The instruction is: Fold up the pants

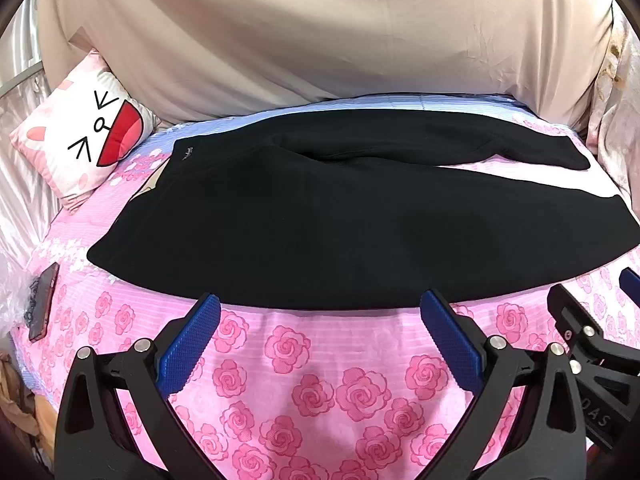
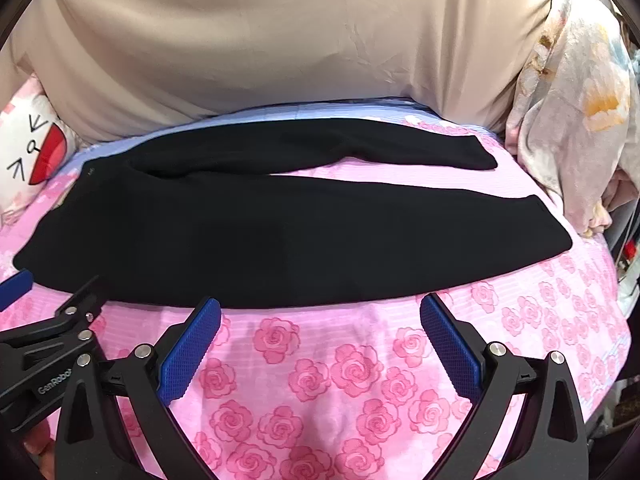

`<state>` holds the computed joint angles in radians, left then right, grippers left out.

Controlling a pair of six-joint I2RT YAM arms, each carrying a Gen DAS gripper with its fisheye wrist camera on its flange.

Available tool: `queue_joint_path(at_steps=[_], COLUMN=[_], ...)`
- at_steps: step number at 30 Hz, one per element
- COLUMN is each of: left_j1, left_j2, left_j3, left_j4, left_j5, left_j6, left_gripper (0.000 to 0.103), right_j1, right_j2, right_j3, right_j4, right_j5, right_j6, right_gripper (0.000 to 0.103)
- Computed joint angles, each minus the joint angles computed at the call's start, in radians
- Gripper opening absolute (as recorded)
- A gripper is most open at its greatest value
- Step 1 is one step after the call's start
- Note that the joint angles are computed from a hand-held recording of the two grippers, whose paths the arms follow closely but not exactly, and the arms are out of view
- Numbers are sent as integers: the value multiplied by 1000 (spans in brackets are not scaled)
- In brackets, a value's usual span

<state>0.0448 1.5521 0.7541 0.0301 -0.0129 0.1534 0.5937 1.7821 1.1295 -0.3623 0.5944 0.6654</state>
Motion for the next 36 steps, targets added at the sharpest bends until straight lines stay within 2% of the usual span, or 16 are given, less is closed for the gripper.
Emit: queue_joint_path(at_steps=[5,19,21,25,28,31,33,36], left_j1=[-13,-25,-18,4,42,100,137,185], left_j2=[-3,26,36,71,102,173,251,412], left_j3=[-9,16,30,72,119,226,337,569], left_j4=[20,2,-12,-28,-25,-56,-79,-153], left_j5=[-20,-32,-10,11,59,151,188,203], left_j6=[2,-12,-9,0,5,14,-4,-43], left_gripper=[98,98,98,98,98,98,98,98], right_j1=[2,-24,-32,-118,-200,-358,-480,-634], right_j2=[5,15,7,-90,-114,-114,-60,81], right_j3=[9,-8,-35,-223,-267,-224,-114,85], right_j4=[-24,38,99,419,501,447,348,261], right_j5=[11,-43,-58,-246,-304,-402,-428,-450], right_j6=[12,-6,-31,-114,-165,-234,-289,-411], right_gripper=[98,98,98,98,98,98,98,98])
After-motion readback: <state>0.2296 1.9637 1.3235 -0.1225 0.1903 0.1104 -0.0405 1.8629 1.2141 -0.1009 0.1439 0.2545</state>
